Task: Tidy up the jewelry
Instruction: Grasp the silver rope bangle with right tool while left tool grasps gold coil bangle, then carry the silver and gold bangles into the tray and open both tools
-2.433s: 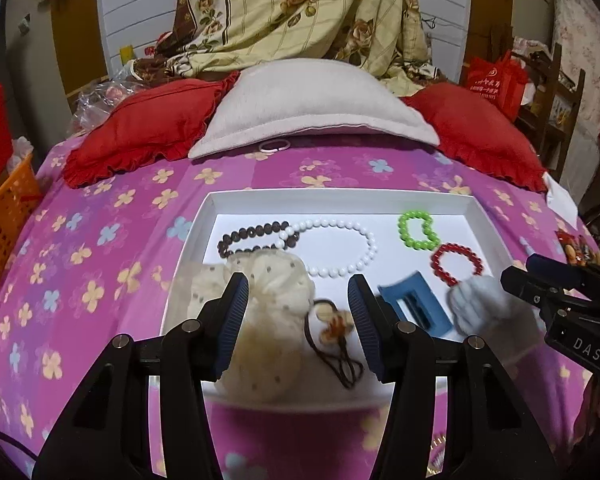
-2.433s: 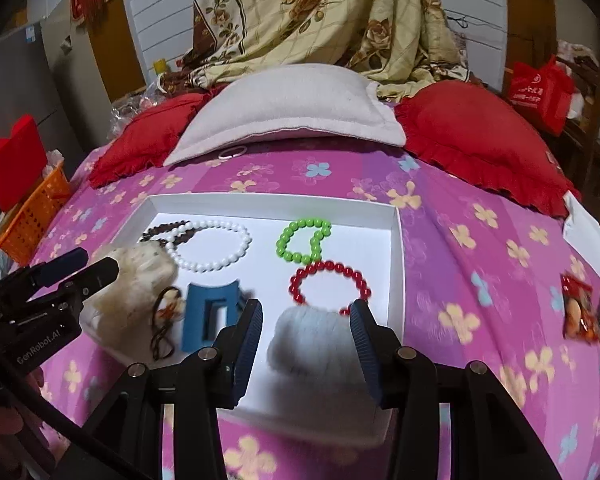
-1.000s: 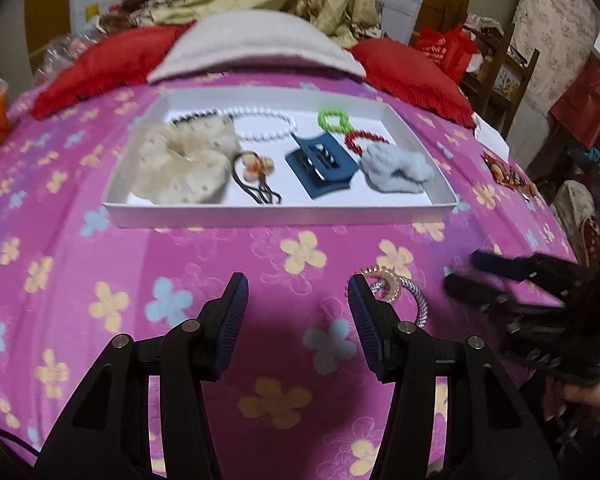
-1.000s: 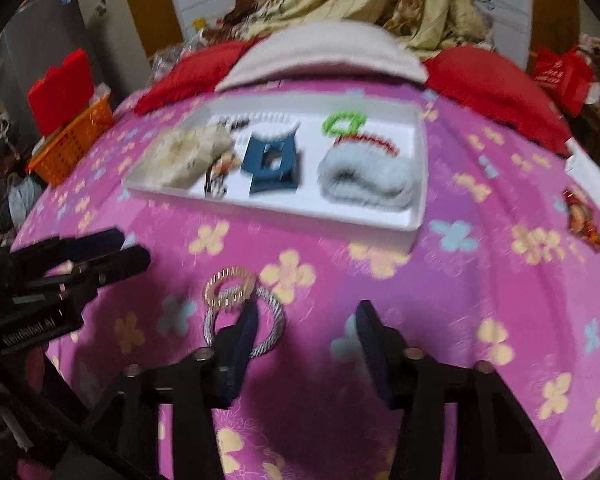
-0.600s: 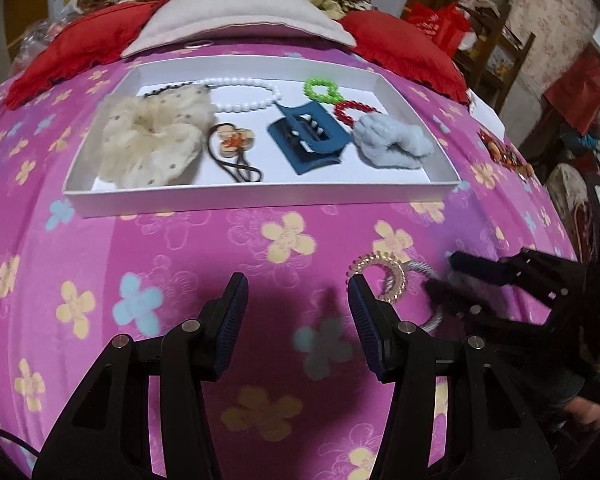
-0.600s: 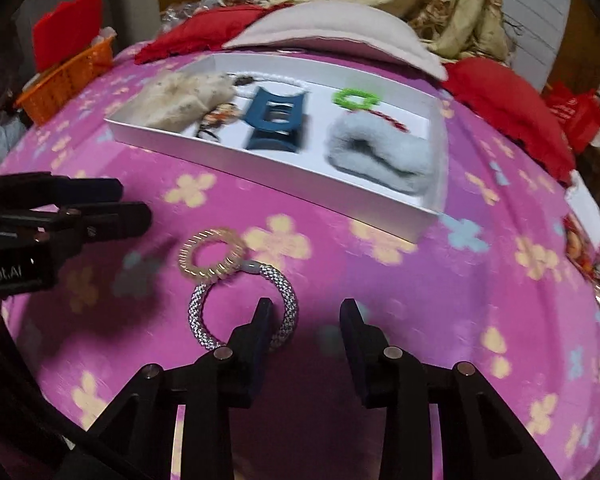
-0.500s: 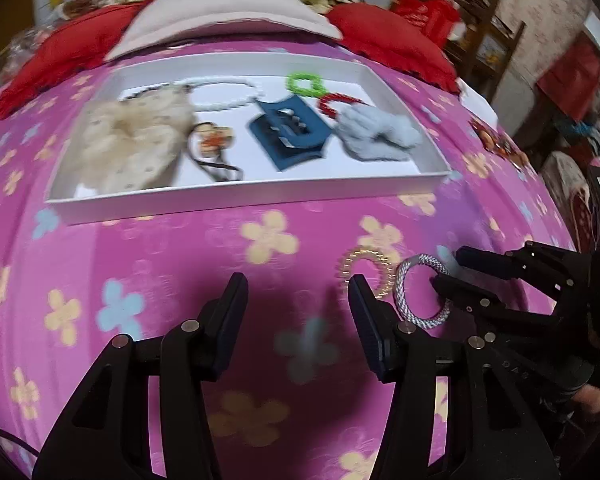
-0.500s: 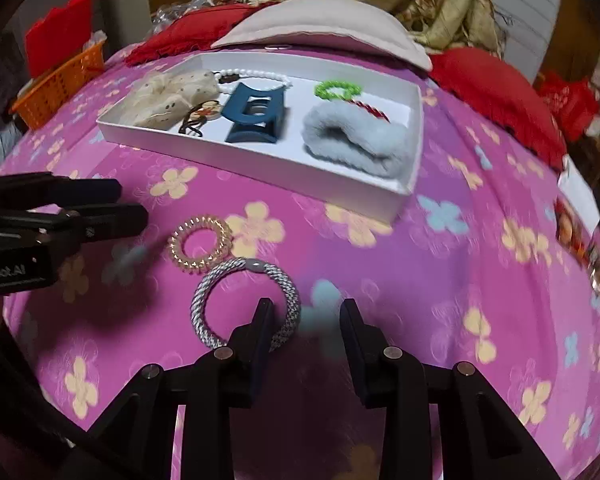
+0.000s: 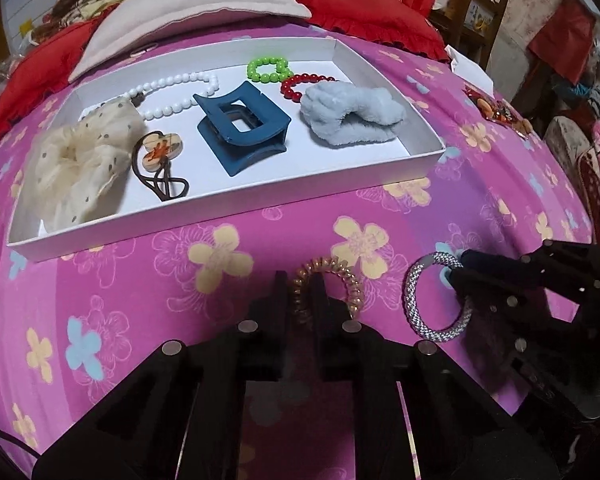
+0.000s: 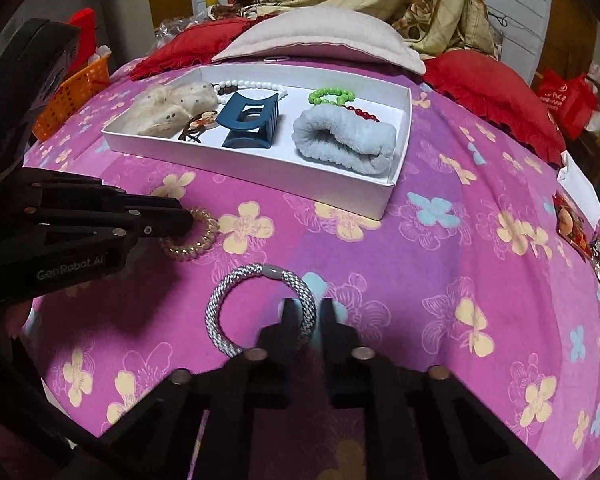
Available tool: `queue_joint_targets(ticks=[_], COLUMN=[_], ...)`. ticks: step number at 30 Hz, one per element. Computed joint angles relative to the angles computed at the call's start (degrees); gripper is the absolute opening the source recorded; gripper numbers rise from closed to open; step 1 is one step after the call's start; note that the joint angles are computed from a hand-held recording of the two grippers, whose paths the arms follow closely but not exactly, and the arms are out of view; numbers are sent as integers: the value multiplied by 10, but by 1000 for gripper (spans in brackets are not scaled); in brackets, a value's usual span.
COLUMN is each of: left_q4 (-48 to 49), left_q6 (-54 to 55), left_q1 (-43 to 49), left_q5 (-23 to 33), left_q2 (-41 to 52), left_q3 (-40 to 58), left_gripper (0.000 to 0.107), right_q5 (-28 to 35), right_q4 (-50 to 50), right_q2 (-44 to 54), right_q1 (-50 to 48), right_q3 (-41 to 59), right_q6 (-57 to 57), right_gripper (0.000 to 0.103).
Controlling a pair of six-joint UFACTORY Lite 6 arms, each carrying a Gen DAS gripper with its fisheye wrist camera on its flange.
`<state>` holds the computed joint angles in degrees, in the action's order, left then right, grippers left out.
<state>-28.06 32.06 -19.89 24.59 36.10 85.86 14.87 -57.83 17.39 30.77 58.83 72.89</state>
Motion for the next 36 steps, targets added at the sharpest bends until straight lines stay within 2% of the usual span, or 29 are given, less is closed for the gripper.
queue_joint_targets(ticks=[5,8,12,16,27,36], left_q4=[-65,-84,-86,-48,96,171], left_q6=[52,69,70,28,-100,-175], left_q1=[23,35,52,70,90,89], left_q5=[6,3,7,12,27,100], left_q2=[-29,-54,-78,-76,2,140], left_q3=[-24,-39,-33,4,168,394], left_gripper=[8,8,8,8,8,8], right_q5=[1,-2,17,35,88,135], right_q4=[3,52,85,141,273,342], right_q2=[-33,-52,-60,-45,75,188], right_q1=[-2,-7,-8,-18,-61,-86], right_q3=[-5,2,33,91,302,469], right_q6=[1,-46,-88,-163,-342,-436], right_gripper=[6,6,6,6,6,6])
